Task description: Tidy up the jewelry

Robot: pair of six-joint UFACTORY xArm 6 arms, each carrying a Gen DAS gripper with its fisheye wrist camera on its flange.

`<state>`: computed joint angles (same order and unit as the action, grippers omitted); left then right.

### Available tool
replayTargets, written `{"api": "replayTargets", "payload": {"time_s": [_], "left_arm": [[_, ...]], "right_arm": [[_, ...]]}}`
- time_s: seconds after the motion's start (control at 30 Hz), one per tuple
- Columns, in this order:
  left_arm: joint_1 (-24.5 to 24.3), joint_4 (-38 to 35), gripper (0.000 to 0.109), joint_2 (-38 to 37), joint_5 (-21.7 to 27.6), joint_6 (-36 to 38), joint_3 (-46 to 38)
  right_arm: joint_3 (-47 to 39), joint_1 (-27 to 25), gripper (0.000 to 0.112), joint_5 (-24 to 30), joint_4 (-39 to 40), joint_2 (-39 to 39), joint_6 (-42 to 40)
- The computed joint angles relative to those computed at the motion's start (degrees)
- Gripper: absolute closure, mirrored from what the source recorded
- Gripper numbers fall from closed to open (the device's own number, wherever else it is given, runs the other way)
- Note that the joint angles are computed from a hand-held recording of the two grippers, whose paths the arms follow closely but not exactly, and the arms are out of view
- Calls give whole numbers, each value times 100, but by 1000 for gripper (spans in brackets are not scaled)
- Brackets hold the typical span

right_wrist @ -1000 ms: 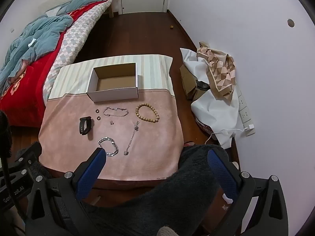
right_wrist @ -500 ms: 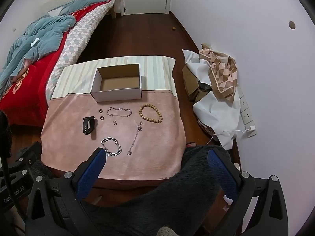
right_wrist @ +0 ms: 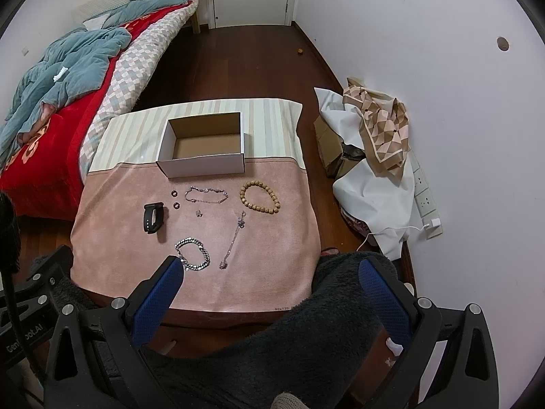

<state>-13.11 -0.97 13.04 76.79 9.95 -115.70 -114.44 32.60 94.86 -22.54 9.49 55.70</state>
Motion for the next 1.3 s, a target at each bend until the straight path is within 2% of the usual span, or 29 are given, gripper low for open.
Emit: {"api": "replayTargets", "payload": {"time_s": [1.3], "left_arm": [[-19,-75,6,-19,-10,32,-52]], "right_arm": [[45,21,9,20,-28,-61,51]]}}
